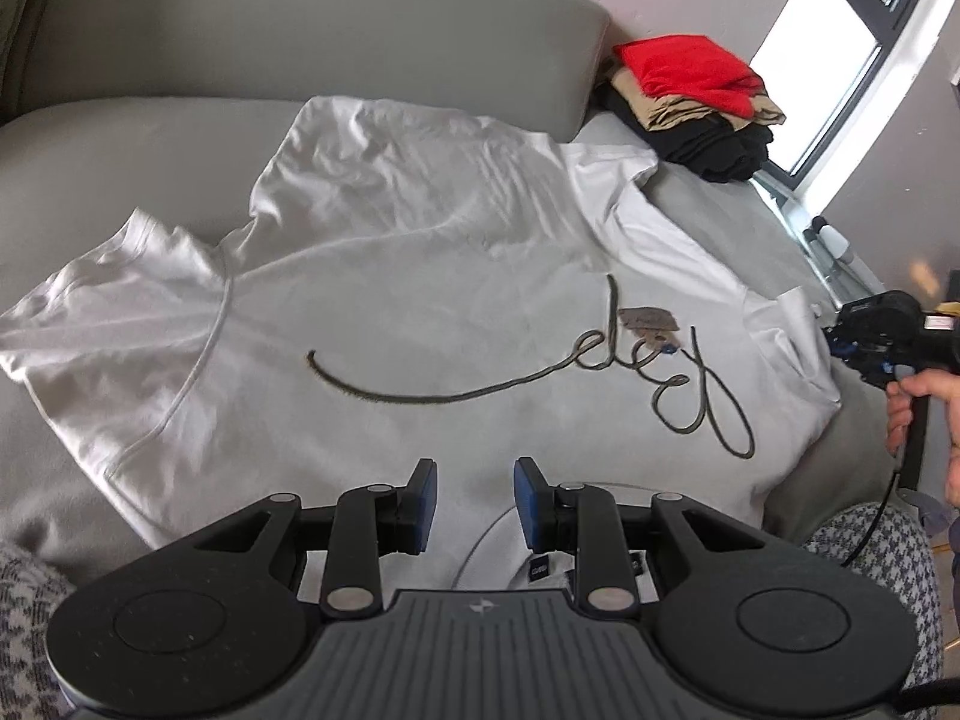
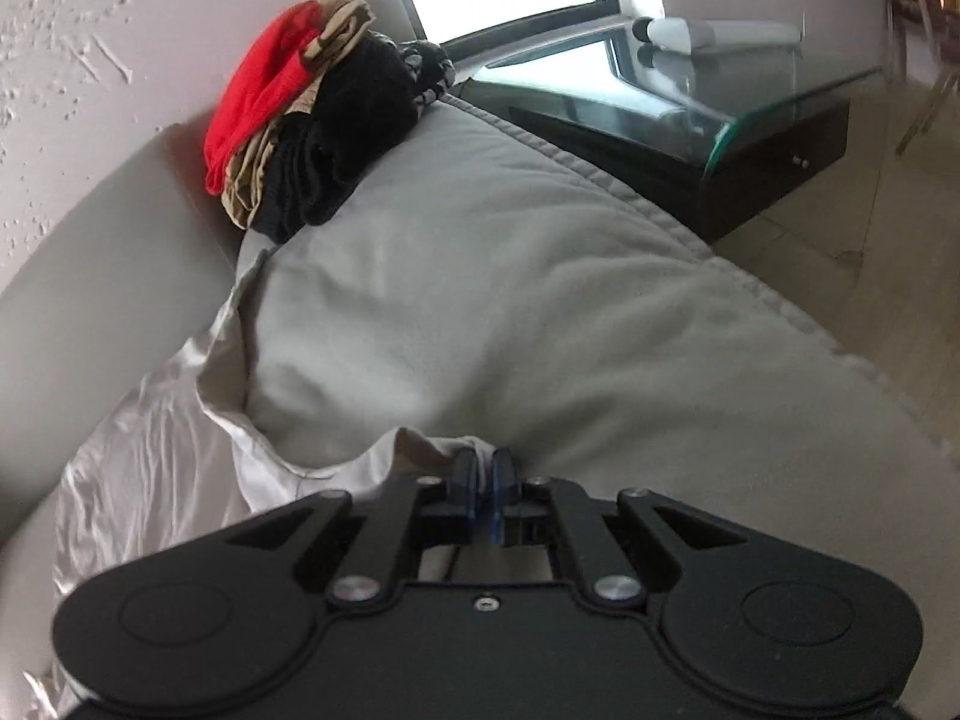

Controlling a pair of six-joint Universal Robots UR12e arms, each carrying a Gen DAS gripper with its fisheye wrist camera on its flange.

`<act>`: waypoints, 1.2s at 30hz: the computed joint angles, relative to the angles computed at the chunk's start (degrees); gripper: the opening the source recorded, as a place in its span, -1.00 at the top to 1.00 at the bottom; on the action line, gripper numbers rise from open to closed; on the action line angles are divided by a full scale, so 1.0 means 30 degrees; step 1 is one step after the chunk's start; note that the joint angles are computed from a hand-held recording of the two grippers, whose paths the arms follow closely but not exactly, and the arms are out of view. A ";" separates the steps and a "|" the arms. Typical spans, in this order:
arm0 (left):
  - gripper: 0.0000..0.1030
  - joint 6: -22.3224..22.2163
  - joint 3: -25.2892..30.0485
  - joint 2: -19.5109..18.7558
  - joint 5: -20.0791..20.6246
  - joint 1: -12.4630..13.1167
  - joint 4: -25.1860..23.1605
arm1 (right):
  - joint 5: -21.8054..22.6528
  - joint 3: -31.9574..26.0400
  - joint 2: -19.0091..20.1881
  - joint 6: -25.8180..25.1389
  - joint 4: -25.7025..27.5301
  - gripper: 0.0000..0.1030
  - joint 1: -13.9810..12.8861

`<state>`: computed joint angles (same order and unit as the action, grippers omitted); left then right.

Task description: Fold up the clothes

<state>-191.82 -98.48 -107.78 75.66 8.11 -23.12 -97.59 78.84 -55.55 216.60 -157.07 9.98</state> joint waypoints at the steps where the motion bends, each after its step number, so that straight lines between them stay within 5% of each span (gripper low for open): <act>1: 0.51 0.0013 -0.0013 0.0062 0.0123 -0.0006 -0.0090 | 0.0307 0.0222 -0.0187 0.0176 -0.0126 0.87 -0.0076; 6: 0.51 0.0419 0.0005 0.0311 0.0192 -0.0111 -0.0184 | 0.2593 0.1633 -0.1422 -0.0725 -0.0747 0.20 -0.0466; 9: 0.51 0.0604 0.0008 0.0499 -0.0579 -0.0056 -0.0384 | 0.5181 0.2428 -0.2091 -0.2982 -0.0728 0.17 -0.0769; 15: 0.51 0.1054 -0.0163 0.1078 -0.2057 0.0169 -0.0432 | 0.5308 0.2543 -0.2271 -0.6914 0.1070 0.17 -0.0605; 18: 0.50 0.1268 -0.0349 0.1406 -0.2597 0.0298 -0.0232 | 0.6165 0.2805 -0.2191 -0.8680 0.0585 0.17 -0.0537; 20: 0.50 0.1380 -0.0381 0.1478 -0.2476 0.0266 -0.0149 | 0.6256 0.2725 -0.2040 -0.9583 0.0354 0.40 -0.0356; 21: 0.50 0.1357 -0.0362 0.1484 -0.2252 0.0206 -0.0185 | 0.6306 0.2561 -0.1915 -0.9580 0.0338 0.94 -0.0295; 25: 0.50 0.1181 -0.0372 0.1546 -0.2111 0.0160 -0.0293 | 0.6800 0.2748 -0.1992 -0.6302 -0.1470 0.94 -0.0322; 30: 0.50 0.0756 -0.0452 0.1545 -0.2338 0.0307 -0.0518 | 0.5640 0.4731 -0.3503 0.2599 -0.2681 0.98 -0.0787; 33: 0.50 0.0818 -0.0364 0.1447 -0.2540 0.0335 -0.1319 | 0.4033 0.4967 -0.3922 0.2785 -0.0089 0.98 -0.0707; 36: 0.50 0.1052 -0.0356 0.1440 -0.2596 0.0334 -0.1780 | 0.3479 0.5034 -0.4040 0.1797 0.0425 0.85 -0.0623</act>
<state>-188.67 -99.55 -103.46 67.87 9.12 -28.46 -87.15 93.94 -67.67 221.99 -155.80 8.11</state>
